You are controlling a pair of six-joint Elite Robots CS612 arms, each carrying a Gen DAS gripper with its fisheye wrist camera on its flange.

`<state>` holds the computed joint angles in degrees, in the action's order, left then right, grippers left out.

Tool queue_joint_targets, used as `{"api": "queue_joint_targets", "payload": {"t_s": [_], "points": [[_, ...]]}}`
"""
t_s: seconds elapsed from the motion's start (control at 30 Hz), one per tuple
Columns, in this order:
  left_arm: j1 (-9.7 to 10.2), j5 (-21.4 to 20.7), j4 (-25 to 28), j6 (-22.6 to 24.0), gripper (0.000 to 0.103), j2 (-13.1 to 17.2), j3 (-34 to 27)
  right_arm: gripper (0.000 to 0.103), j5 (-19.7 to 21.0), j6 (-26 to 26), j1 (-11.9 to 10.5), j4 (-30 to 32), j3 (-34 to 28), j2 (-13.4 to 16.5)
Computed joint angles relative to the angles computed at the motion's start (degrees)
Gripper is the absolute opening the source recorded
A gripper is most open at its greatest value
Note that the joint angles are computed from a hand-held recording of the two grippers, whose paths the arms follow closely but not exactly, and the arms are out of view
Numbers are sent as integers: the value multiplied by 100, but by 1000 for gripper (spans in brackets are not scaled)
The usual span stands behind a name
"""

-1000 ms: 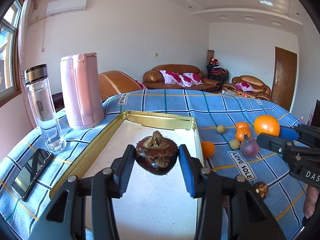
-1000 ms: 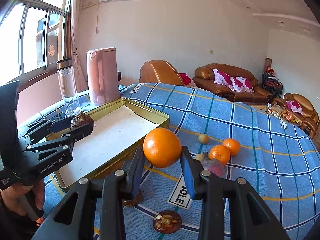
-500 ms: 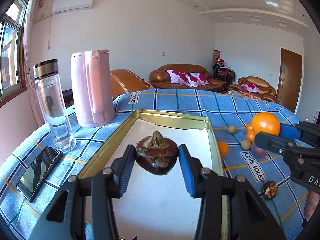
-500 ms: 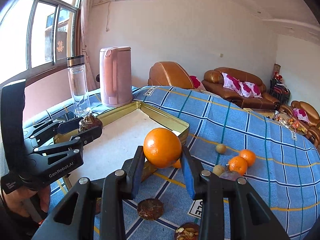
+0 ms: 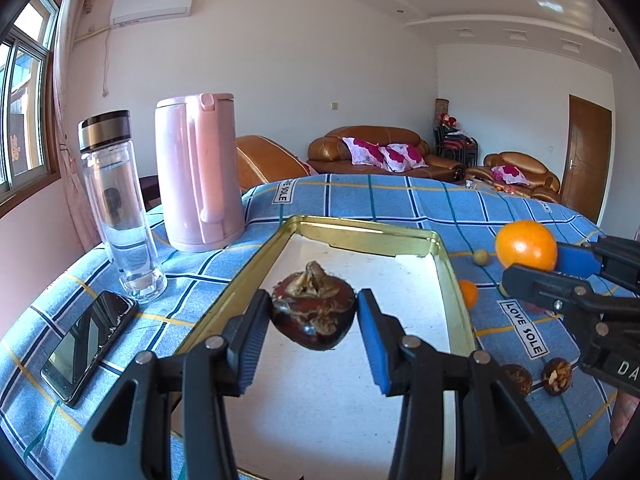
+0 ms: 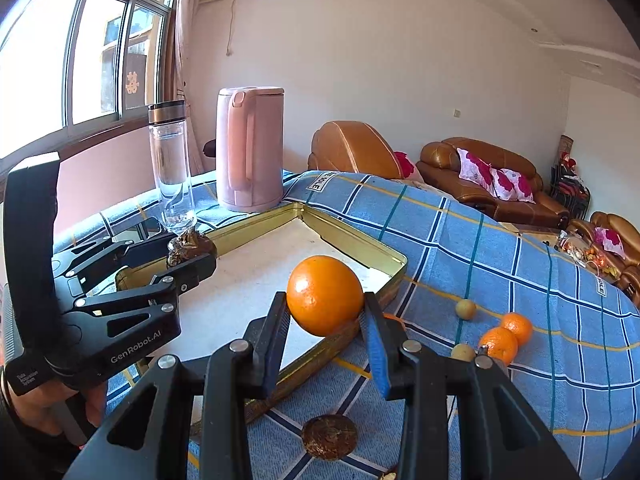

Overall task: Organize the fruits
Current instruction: 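Carry the mangosteen in the left tool and orange in the right tool over the tray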

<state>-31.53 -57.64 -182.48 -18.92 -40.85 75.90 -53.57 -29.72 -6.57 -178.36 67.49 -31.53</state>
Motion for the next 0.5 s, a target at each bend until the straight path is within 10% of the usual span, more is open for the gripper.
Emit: {"api": "queue_joint_targets", "payload": {"t_s": [0.5], "points": [[90,-74,327,-37,46,5,-43,38,-72,-226,138,484,-219,99]]}}
